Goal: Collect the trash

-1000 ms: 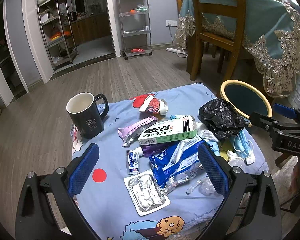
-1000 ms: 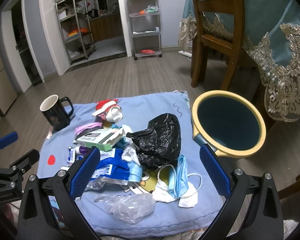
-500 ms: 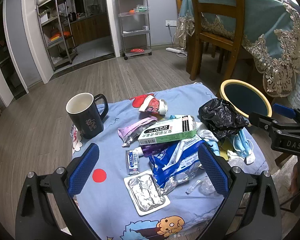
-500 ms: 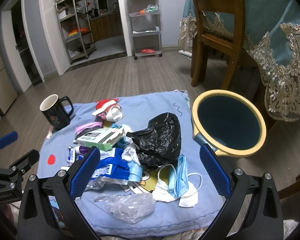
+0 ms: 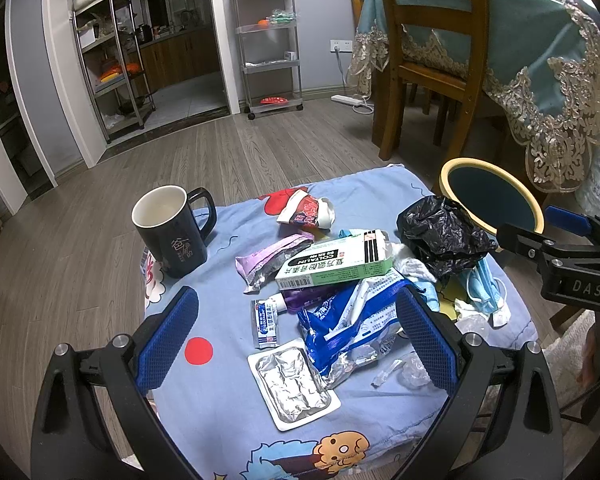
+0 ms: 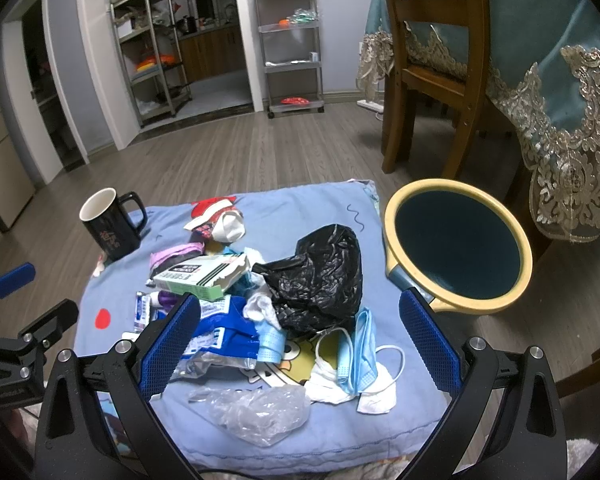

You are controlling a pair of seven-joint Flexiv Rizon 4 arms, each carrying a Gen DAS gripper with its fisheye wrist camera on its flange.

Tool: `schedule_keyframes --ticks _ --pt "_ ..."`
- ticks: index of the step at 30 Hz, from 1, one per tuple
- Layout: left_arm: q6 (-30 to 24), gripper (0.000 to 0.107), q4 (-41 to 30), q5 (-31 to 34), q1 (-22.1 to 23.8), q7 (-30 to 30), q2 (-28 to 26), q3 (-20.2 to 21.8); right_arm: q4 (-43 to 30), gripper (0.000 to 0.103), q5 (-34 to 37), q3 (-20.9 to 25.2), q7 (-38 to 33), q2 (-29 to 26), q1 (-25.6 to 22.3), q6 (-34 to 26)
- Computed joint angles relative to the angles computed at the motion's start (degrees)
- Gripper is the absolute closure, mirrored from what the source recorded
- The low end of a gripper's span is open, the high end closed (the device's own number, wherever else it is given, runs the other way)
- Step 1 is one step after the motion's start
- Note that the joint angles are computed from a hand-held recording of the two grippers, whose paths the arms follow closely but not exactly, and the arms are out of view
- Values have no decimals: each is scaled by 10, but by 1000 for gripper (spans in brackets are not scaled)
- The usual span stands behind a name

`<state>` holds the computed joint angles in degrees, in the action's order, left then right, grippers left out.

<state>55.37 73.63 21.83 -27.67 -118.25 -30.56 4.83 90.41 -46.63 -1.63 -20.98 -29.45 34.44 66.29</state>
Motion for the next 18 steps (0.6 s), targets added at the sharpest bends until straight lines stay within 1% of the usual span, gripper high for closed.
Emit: schedule_keyframes --ticks 18 --pt "0 10 0 0 0 0 0 -1 -2 4 6 1 -3 -2 -1 2"
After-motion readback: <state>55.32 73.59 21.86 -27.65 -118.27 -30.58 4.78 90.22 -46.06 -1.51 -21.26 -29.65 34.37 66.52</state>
